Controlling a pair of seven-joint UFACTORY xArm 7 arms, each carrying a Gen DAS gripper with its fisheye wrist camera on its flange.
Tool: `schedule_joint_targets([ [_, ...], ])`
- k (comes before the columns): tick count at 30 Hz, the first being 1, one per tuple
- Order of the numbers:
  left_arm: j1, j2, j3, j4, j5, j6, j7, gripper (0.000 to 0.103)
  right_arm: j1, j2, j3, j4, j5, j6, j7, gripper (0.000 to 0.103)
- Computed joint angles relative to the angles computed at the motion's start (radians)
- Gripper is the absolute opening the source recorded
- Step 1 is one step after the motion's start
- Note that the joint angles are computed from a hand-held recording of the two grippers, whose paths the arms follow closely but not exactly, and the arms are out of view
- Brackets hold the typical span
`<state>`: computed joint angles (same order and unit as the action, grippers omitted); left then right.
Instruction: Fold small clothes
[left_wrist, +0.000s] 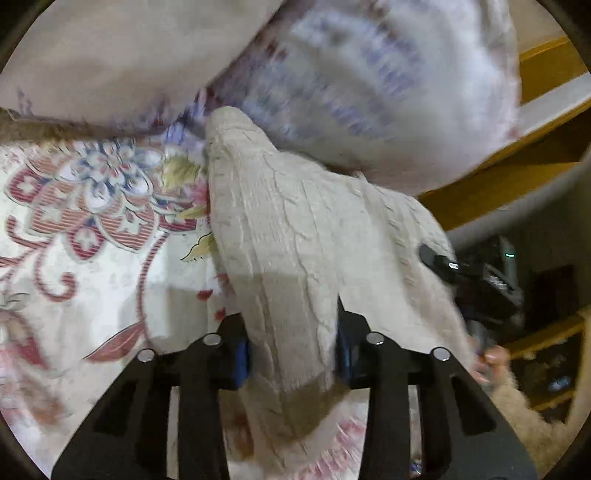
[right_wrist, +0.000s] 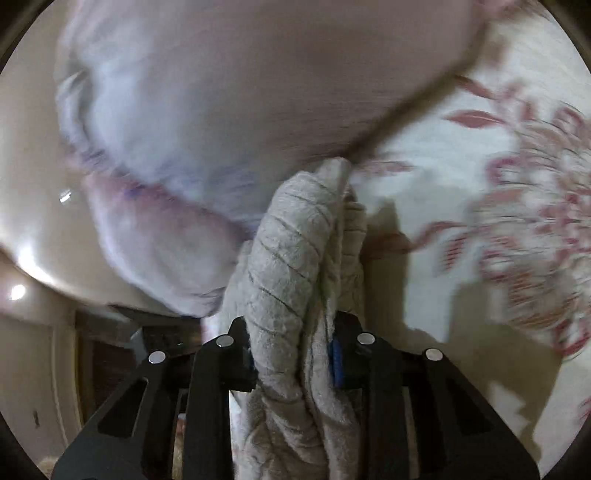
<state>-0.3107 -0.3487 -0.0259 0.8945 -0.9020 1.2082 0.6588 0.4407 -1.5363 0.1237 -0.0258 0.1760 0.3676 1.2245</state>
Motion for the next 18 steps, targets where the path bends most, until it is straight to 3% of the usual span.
schedule_joint_targets([
  [3,0.036,-0.094,0.044,-0.001,0.089,0.015,0.081,0.040,0.053,0.264,0.021,0.096,-0.005,-0.150,-0.044,0.029],
  [4,0.059,-0.111,0.028,-0.008,0.151,-0.032,0.079,0.045,0.050,0.323,0.019,0.127,-0.014,-0.131,-0.060,0.033],
  [5,0.075,-0.123,0.000,-0.019,0.215,-0.097,0.058,0.057,0.037,0.408,0.016,0.173,-0.039,-0.069,-0.070,0.035],
  [6,0.094,-0.138,-0.028,-0.044,0.287,-0.175,0.028,0.058,0.005,0.452,0.038,0.214,-0.046,0.015,-0.065,0.038],
  [8,0.110,-0.159,-0.036,-0.070,0.365,-0.228,-0.025,0.063,-0.061,0.439,0.118,0.237,-0.054,0.096,0.004,0.038],
  [10,0.092,-0.224,0.017,-0.114,0.338,-0.236,-0.028,0.079,-0.099,0.344,0.197,0.208,-0.071,0.075,0.082,0.043],
  [12,0.081,-0.287,0.065,-0.163,0.346,-0.265,0.011,0.088,-0.095,0.352,0.193,0.210,-0.092,0.044,0.082,0.043],
  [13,0.079,-0.329,0.068,-0.188,0.359,-0.276,0.011,0.089,-0.072,0.404,0.161,0.217,-0.090,0.010,0.057,0.027],
  [14,0.087,-0.348,0.114,-0.198,0.377,-0.275,0.053,0.091,-0.054,0.481,0.131,0.249,-0.091,0.009,0.018,0.006],
  [16,0.089,-0.400,0.150,-0.228,0.379,-0.266,0.067,0.093,-0.136,0.557,0.166,0.331,-0.150,0.101,-0.038,0.007],
  [18,0.096,-0.444,0.179,-0.242,0.377,-0.231,0.062,0.096,-0.230,0.511,0.211,0.339,-0.210,0.161,0.026,0.007],
])
